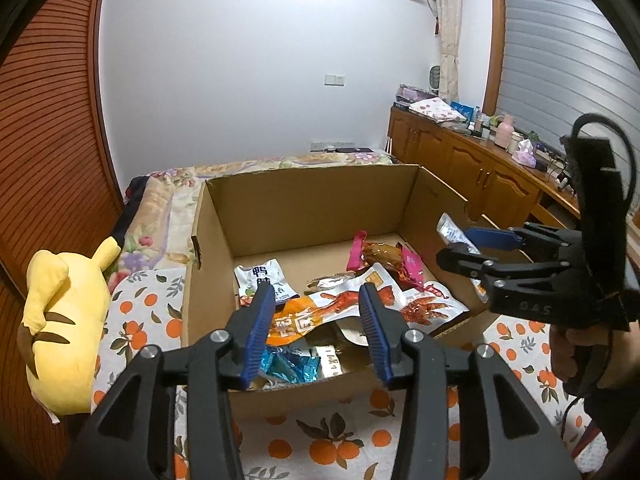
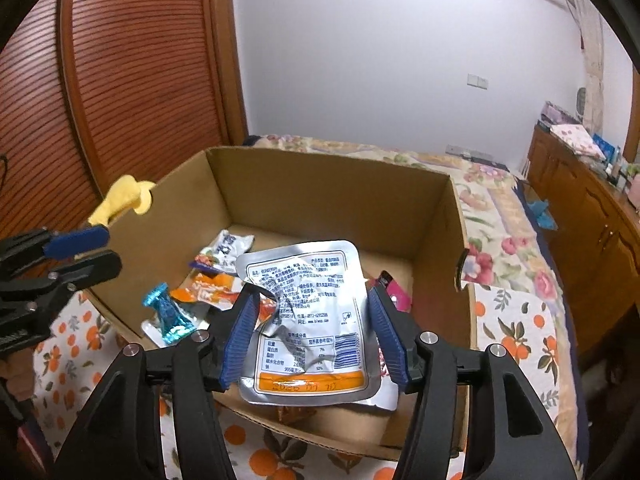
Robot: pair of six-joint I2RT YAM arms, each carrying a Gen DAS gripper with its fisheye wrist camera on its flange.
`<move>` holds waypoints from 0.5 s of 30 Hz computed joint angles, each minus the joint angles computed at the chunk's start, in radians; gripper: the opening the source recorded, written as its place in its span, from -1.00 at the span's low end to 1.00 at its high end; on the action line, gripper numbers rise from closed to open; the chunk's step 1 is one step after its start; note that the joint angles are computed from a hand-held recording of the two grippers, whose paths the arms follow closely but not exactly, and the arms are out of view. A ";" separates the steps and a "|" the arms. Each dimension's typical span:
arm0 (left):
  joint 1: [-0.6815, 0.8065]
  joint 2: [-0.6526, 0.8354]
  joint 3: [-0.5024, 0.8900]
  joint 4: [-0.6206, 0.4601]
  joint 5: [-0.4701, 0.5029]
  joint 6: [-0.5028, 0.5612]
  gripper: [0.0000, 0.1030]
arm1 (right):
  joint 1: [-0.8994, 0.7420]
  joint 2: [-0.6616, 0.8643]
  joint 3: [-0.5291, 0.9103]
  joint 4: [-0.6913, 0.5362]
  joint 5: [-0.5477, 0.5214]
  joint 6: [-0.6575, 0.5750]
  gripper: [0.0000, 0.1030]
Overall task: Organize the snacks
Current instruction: 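Open the left tool to drop the blue candy while the right tool releases the sachet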
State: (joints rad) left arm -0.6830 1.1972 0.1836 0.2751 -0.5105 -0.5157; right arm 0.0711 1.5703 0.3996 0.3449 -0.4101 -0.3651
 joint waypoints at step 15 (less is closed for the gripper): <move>-0.199 -0.046 0.005 -0.126 -0.187 -0.117 0.07 | -0.037 -0.122 -0.111 0.041 -0.029 0.007 0.29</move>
